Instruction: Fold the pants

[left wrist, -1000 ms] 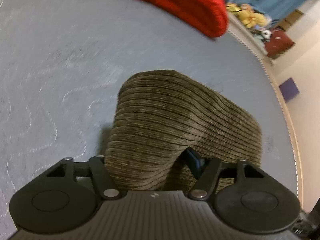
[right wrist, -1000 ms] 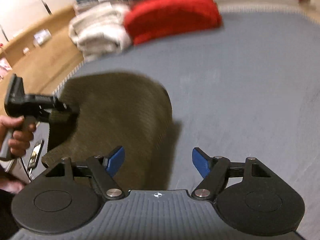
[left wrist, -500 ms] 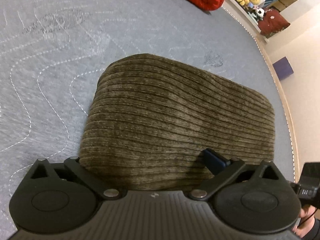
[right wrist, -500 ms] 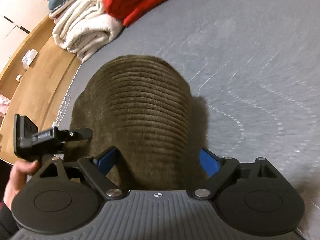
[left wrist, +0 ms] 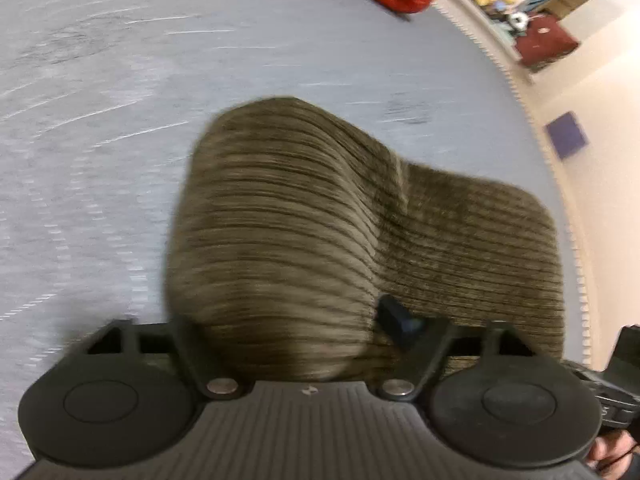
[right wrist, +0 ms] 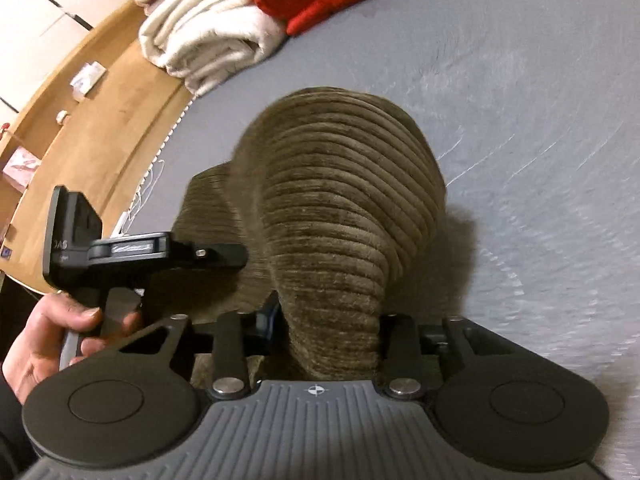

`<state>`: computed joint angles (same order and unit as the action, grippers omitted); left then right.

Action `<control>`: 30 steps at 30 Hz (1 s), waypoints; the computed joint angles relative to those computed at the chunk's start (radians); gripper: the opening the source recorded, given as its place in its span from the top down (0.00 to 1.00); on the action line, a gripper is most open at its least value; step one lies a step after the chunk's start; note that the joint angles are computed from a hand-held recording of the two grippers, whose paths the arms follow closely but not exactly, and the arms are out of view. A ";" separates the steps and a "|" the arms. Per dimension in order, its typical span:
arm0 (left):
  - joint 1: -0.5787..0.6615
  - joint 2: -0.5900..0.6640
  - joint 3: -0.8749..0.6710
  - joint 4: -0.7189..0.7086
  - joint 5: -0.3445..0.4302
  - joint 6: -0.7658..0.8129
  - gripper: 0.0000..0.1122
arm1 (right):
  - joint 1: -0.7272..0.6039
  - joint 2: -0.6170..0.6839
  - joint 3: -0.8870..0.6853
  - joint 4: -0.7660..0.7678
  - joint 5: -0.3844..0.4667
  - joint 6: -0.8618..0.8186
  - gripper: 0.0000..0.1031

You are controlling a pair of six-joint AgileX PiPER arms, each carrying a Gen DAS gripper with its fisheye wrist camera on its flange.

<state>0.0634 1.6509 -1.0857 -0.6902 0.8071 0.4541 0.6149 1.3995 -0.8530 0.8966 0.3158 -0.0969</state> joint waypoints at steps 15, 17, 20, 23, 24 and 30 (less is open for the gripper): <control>-0.433 0.062 -0.074 -0.110 -0.270 -0.013 0.32 | -1.062 -0.345 0.210 0.167 0.665 -0.625 0.51; -0.460 0.051 -0.065 0.086 -0.361 -0.213 0.31 | -1.061 -0.336 0.214 0.042 0.518 -0.491 0.45; -0.485 -0.010 -0.023 0.198 -0.432 -0.325 0.32 | -1.030 -0.399 0.243 -0.214 0.313 -0.216 0.46; -0.525 -0.066 0.023 0.039 -0.454 -0.103 0.34 | -1.041 -0.486 0.240 -0.197 0.363 -0.233 0.46; -0.542 -0.077 0.036 -0.029 -0.448 -0.003 0.37 | -1.053 -0.509 0.243 -0.145 0.403 -0.319 0.46; -0.702 -0.030 0.064 0.024 -0.363 0.249 0.46 | -0.821 -0.556 0.272 -0.104 0.574 -0.640 0.49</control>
